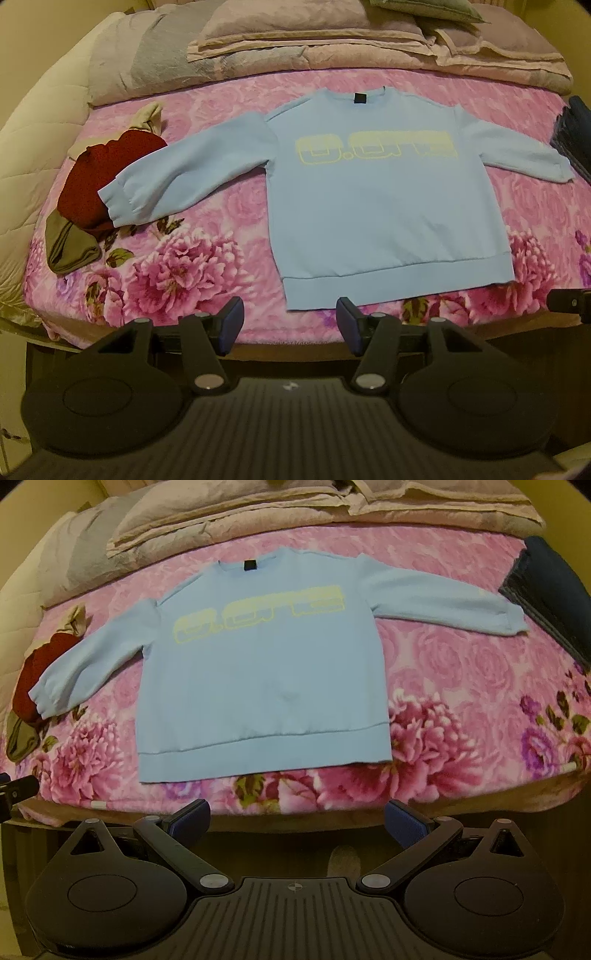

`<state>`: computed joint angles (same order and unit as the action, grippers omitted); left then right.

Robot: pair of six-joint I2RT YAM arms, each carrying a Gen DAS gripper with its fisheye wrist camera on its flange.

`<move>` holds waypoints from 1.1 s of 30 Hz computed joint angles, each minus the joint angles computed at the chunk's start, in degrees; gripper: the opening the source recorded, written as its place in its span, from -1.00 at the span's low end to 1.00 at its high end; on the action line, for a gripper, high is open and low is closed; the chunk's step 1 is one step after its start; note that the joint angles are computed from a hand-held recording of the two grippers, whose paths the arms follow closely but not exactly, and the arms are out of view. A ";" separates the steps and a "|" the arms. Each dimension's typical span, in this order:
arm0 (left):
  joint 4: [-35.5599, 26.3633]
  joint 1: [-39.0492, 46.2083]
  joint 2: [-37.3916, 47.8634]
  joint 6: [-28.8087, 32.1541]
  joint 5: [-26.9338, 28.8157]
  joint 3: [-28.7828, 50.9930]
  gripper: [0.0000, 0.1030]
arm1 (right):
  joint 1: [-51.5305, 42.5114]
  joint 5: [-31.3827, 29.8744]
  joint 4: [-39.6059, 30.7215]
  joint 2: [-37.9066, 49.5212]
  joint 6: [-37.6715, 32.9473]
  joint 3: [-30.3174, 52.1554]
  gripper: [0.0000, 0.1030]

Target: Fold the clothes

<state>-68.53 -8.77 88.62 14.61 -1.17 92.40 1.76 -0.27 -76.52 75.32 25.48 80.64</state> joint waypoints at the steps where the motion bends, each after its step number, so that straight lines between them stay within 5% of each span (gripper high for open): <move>1: 0.02 0.04 0.02 0.24 0.09 0.00 -0.01 | 0.33 0.18 -0.05 -0.10 0.50 -0.13 0.99; 13: -0.65 -2.80 0.13 -2.65 -1.89 0.20 0.02 | -1.57 -1.02 -0.07 0.69 -1.95 0.14 0.99; 33: -4.46 -17.55 3.19 -23.47 -13.28 5.16 0.05 | -19.64 -10.97 0.95 9.30 -27.02 7.12 0.99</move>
